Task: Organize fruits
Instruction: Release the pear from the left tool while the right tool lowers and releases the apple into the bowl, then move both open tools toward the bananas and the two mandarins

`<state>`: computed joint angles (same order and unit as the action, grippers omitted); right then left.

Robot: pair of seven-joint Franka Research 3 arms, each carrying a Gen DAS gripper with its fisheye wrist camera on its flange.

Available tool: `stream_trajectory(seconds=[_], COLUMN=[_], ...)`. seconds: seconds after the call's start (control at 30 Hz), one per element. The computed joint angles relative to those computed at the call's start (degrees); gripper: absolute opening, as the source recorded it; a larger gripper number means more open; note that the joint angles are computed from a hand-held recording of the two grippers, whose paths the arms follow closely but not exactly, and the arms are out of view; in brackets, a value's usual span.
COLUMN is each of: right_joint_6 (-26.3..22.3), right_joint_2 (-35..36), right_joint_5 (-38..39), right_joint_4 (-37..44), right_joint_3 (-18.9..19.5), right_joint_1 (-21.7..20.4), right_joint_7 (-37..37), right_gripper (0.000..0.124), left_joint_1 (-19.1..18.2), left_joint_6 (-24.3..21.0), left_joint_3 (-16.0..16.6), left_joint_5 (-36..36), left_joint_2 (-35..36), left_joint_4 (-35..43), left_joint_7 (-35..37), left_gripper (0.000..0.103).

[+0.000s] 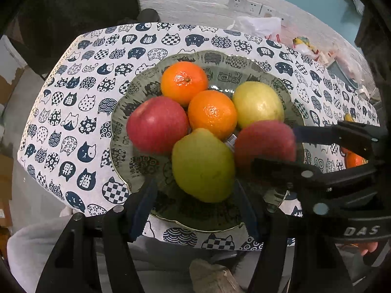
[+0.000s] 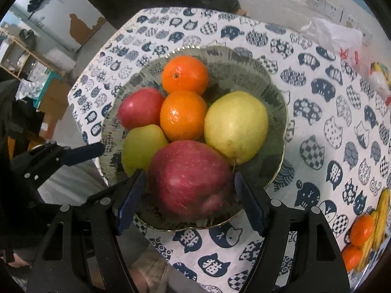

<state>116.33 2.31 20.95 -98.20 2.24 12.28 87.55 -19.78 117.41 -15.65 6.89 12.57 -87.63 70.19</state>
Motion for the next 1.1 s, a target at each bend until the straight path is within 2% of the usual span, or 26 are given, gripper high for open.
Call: stream_trajectory(seconds=[0.27, 0.37, 0.67, 1.1], right_joint_6=[0.8, 1.3, 3.3, 4.3], right_joint_2=[-1.0, -1.6, -4.6, -11.6], right_joint_5=[-1.1, -2.1, -5.0, -12.2], right_joint_4=[0.1, -0.3, -1.9, -7.9], right_joint_3=[-0.1, -0.1, -0.7, -2.1], right_joint_1=[0.0, -0.1, -1.0, -4.7], right_joint_7=[0.0, 0.2, 1.0, 3.7], right_gripper=[0.077, 0.077, 0.077, 0.077], left_joint_1=[-0.1, -0.3, -1.0, -5.4], left_joint_6=[0.1, 0.4, 0.6, -1.8], left_joint_3=[0.1, 0.1, -0.4, -1.2], left_joint_5=[0.4, 0.9, 0.6, 3.6], left_joint_2=[-0.2, -0.3, 0.6, 5.8], left_joint_4=[0.0, 0.0, 2.0, 10.7], left_joint_7=[-0.6, -0.8, -1.1, 0.2], left_gripper=[0.067, 0.072, 0.072, 0.077])
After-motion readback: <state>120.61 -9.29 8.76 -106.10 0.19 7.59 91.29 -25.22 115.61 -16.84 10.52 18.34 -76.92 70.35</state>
